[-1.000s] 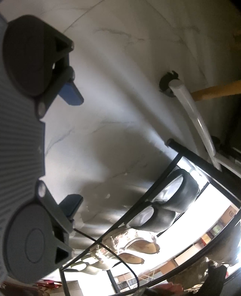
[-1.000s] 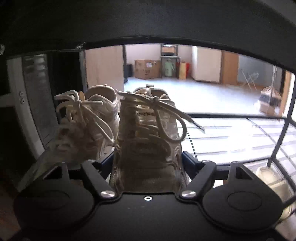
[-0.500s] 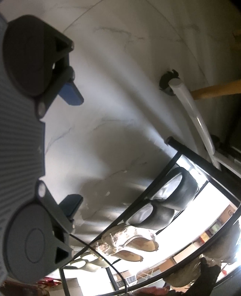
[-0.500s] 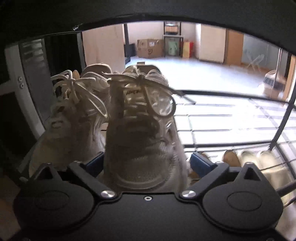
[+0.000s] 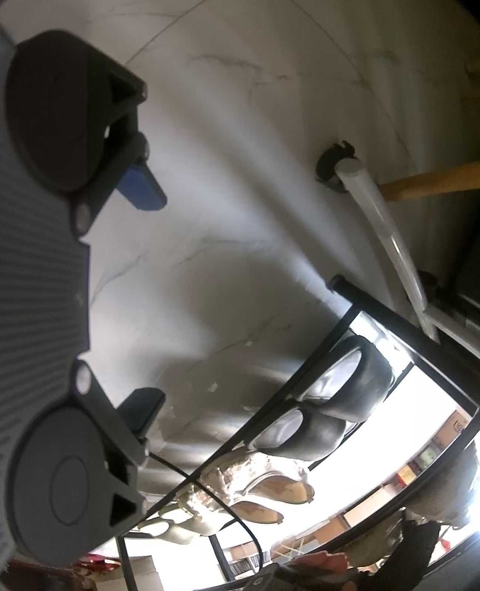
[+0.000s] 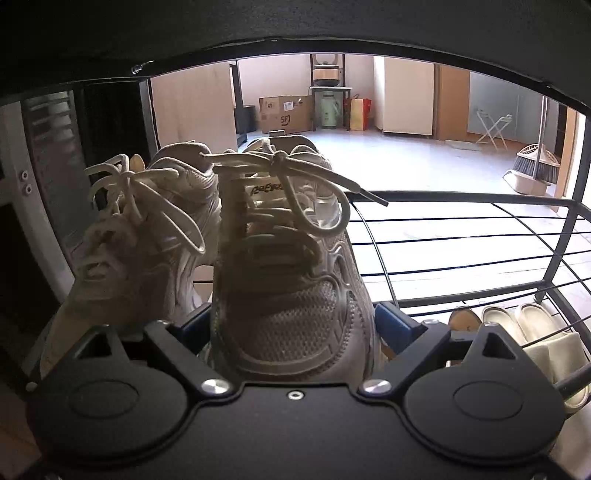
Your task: Organize scattered shoes
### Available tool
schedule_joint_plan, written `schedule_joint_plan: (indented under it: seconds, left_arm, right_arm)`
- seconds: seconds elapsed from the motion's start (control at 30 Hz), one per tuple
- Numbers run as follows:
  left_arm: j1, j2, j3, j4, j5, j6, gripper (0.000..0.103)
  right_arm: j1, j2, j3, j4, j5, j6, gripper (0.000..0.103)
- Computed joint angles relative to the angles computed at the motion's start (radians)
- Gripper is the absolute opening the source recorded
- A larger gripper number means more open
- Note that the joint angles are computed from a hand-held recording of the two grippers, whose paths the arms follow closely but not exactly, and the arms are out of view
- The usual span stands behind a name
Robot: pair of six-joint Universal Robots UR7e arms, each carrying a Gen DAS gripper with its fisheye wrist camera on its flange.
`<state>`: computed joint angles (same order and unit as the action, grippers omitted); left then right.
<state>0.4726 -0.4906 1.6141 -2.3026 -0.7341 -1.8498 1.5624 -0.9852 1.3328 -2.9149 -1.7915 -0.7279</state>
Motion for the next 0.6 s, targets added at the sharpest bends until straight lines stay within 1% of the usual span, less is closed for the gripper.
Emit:
schedule_joint_plan:
  seconds: [0.07, 0.13, 0.17, 0.2, 0.23, 0.3, 0.33, 0.4, 0.43, 0.5, 0.6]
  left_arm:
    - [-0.001, 0.002, -0.006, 0.014, 0.004, -0.002, 0.102]
    - [0.001, 0.002, -0.003, 0.001, 0.002, 0.002, 0.102]
    - [0.001, 0.003, -0.003, 0.005, 0.003, 0.002, 0.102]
    - [0.001, 0.002, -0.004, 0.009, 0.005, 0.002, 0.102]
    - [-0.002, 0.004, -0.008, 0.027, 0.017, -0.004, 0.102]
    - [-0.003, 0.004, -0.005, 0.009, 0.027, 0.007, 0.102]
    - [-0.006, 0.008, -0.001, -0.026, 0.041, 0.035, 0.102]
    - [-0.010, 0.010, -0.005, -0.025, 0.059, 0.055, 0.102]
    - [-0.017, 0.016, -0.020, 0.006, 0.086, 0.066, 0.102]
    - [-0.026, 0.022, -0.035, 0.048, 0.112, 0.065, 0.102]
    - [-0.040, 0.037, -0.074, 0.150, 0.155, 0.062, 0.102]
  right_arm:
    - [0.003, 0.004, -0.007, 0.006, -0.006, 0.003, 0.095]
    - [0.007, 0.006, -0.014, 0.014, -0.024, 0.003, 0.097]
    - [0.011, 0.008, -0.013, 0.003, -0.040, -0.005, 0.103]
    - [0.015, 0.006, -0.006, -0.016, -0.047, -0.031, 0.103]
    - [0.017, -0.002, 0.010, -0.039, -0.039, -0.069, 0.103]
    - [0.016, -0.020, 0.048, -0.089, -0.013, -0.135, 0.103]
    - [0.016, -0.032, 0.061, -0.084, -0.009, -0.144, 0.103]
    - [0.014, -0.071, 0.095, -0.050, -0.005, -0.151, 0.103]
    - [0.013, -0.089, 0.107, -0.030, -0.006, -0.143, 0.103]
    - [0.008, -0.123, 0.135, -0.009, 0.006, -0.138, 0.103]
    - [-0.008, -0.198, 0.201, 0.010, 0.039, -0.144, 0.103]
